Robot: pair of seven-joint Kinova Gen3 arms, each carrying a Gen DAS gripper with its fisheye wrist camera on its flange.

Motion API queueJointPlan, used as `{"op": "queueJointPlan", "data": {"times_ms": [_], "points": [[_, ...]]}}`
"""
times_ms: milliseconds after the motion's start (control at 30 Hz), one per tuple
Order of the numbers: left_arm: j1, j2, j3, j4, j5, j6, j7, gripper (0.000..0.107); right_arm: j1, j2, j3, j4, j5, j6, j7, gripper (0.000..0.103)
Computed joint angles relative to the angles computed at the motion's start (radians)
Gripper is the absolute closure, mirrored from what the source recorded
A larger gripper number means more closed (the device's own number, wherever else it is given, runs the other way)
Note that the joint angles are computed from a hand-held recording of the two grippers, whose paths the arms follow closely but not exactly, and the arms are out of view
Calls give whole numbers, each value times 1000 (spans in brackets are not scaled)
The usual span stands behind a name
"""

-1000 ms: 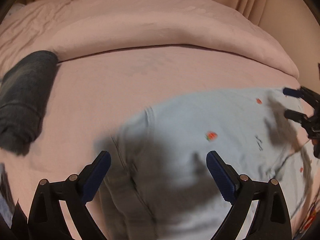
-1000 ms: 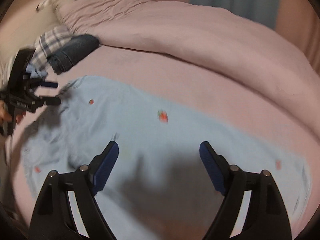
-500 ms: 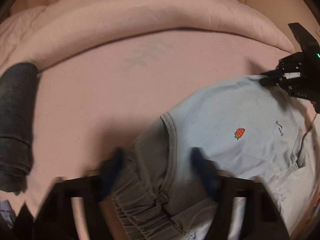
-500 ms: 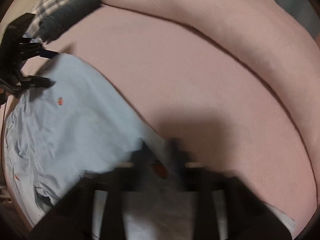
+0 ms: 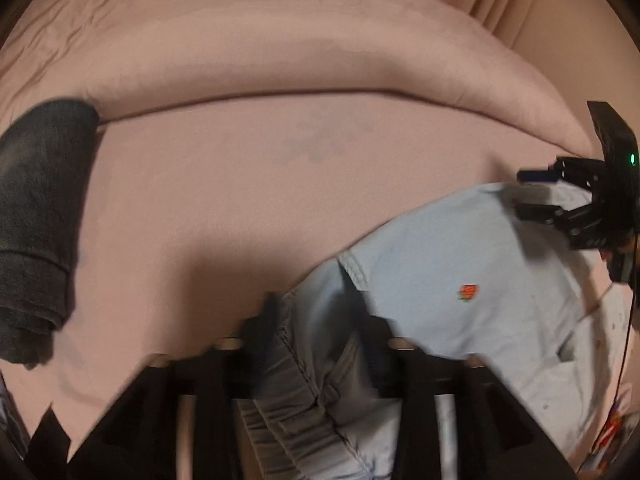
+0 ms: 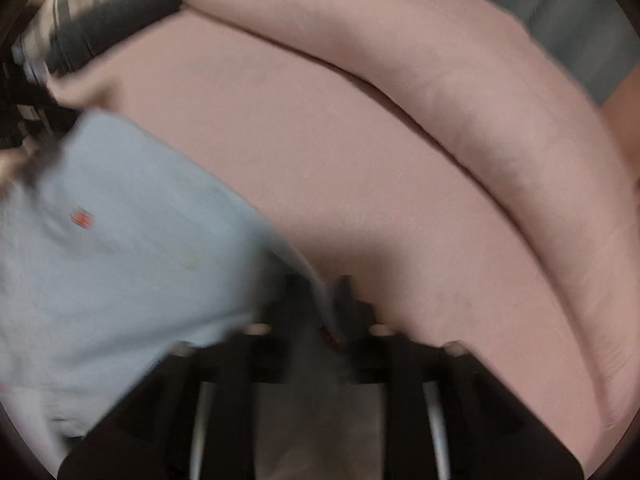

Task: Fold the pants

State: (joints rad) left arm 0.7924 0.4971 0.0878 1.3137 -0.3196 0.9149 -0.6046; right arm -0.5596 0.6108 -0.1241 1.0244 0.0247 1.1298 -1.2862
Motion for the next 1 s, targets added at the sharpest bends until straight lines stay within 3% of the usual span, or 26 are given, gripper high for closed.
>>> {"op": "queueJointPlan", "data": {"times_ms": [33,67,167,233,333,433,533,600,633,700,733,867,1000], "points": [[9,-9,-4,8,-18,-9,-3,37,45,-2,-37,-22,-41,24,16,36],[16,-15,-10,15,-27,-19,-3,27,84,-21,-56,-26,-73,33,27,32],[-62,-24,49,42,14,-73,-44,27,115,-56,-19,-4,-106,12,26,32],[-97,10,61,5,68,-36,-112,27,156,-56,-25,2,-151,46,30,33],[-51,80,1,-83,77,75,-161,27,185,-57,-48,36,-194,22,78,33],[-107,75,44,-64,137,65,-206,27,147,-13,-39,2,-192,22,59,33],[-79,84,39,-69,117,79,-267,34,66,58,-8,-79,-122,92,24,35],[-56,78,18,-58,105,61,-247,51,40,83,-4,-95,-93,115,21,34],[-43,69,2,-42,99,42,-215,53,30,78,-3,-83,-80,102,24,39],[-21,67,-3,-42,65,43,-176,68,32,54,-8,-40,-71,67,41,63],[9,74,-21,-61,46,64,-159,71,12,43,0,-24,-50,48,31,90],[96,112,-52,-165,-52,202,-90,74,-57,-22,21,65,43,-18,-5,97],[205,84,-84,-152,-191,228,12,74,-90,-131,21,202,102,-131,-79,98]]}}
